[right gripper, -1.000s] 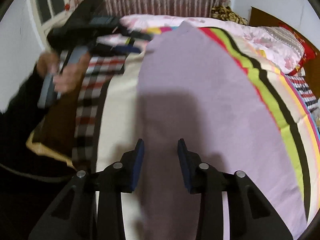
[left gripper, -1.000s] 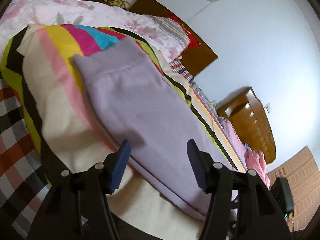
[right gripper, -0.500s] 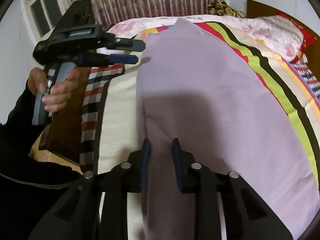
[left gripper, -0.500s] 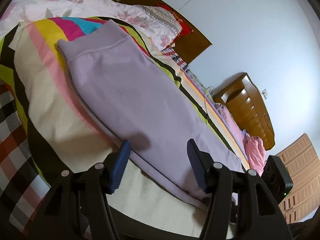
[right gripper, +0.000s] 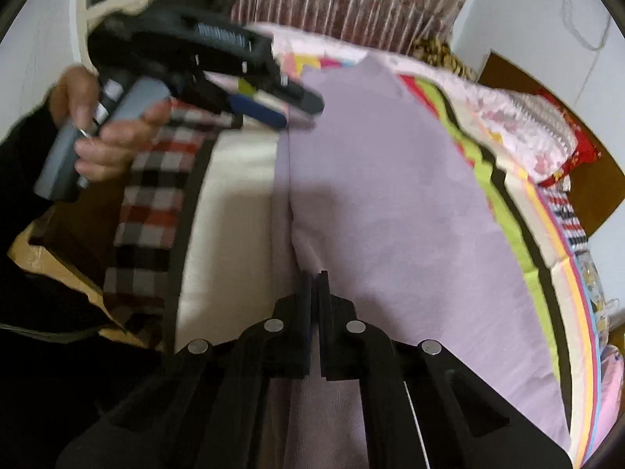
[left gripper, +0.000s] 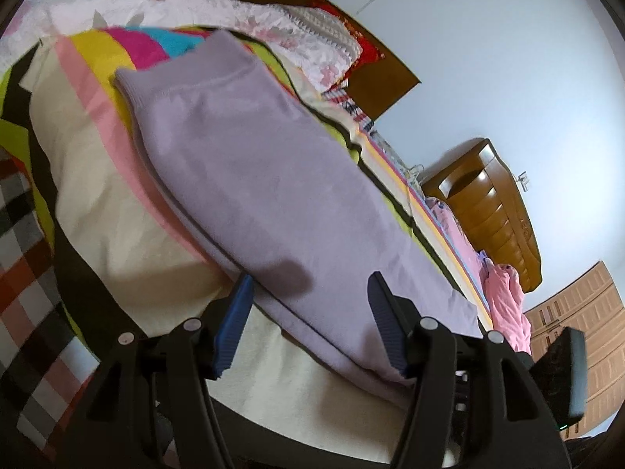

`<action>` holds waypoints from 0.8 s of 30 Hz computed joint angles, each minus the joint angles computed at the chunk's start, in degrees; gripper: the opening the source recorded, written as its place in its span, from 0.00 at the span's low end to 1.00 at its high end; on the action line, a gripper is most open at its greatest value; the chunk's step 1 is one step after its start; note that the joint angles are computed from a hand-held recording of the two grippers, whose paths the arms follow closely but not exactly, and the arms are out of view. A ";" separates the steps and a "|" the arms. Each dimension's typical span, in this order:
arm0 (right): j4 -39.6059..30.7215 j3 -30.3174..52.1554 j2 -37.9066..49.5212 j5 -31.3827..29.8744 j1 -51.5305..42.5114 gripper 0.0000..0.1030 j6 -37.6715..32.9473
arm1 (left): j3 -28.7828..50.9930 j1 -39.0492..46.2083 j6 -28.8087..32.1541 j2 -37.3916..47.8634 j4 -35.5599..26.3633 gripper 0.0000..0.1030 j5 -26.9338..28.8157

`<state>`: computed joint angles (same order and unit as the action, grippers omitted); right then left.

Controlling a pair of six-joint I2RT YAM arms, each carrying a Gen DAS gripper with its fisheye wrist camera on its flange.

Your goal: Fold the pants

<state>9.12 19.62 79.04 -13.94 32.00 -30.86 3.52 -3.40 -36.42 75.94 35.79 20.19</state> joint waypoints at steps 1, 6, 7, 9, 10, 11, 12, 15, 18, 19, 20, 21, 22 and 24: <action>-2.27 0.52 -1.65 -1.03 -0.43 0.03 0.25 | -0.32 0.28 0.51 -3.94 -2.80 0.59 -0.27; -4.87 3.60 4.10 -4.21 -2.74 0.03 -0.92 | 0.25 -1.05 1.21 -9.26 -7.17 0.62 -1.52; -3.46 3.07 5.10 -2.98 -1.51 0.03 -0.61 | 0.65 -2.10 0.98 -7.36 -6.06 0.62 -2.27; 0.11 1.39 5.50 0.22 1.86 0.03 0.44 | 1.09 -4.31 0.40 -5.42 -5.02 0.62 -4.28; -0.29 1.19 4.13 0.22 2.17 0.03 0.74 | 1.27 -5.49 0.29 -5.68 -5.36 0.62 -5.36; -0.98 1.07 2.75 -0.04 2.09 0.03 0.93 | 1.39 -6.57 0.38 -6.33 -5.95 0.62 -6.33; -2.12 0.95 0.54 -0.65 1.62 0.03 1.13 | 1.82 -7.76 0.68 -7.00 -6.92 0.62 -7.62; -4.12 0.31 -3.22 -2.59 0.04 0.03 1.29 | 2.14 -9.83 0.94 -6.57 -6.73 0.62 -10.29; -0.49 -0.40 2.27 1.12 2.37 0.03 -0.15 | 2.67 -9.18 0.53 -0.58 -3.01 0.62 -10.10; 1.96 -0.89 4.63 3.36 3.83 0.03 -0.64 | 2.97 -8.99 0.61 0.89 -2.82 0.62 -10.46; 2.01 -0.92 4.49 3.29 4.04 0.03 -0.38 | 3.34 -8.81 0.87 2.15 -3.06 0.62 -11.06; -0.17 0.12 4.20 3.16 4.00 0.03 -0.26 | 3.35 -8.71 1.05 2.42 -3.22 0.62 -11.27; -1.53 0.70 3.58 4.14 4.44 0.04 -0.51 | 3.11 -8.55 1.08 2.21 -3.32 0.62 -11.15; -1.83 0.37 1.35 4.16 4.28 0.06 0.17 | 2.68 -6.63 1.19 1.04 -4.31 0.62 -10.11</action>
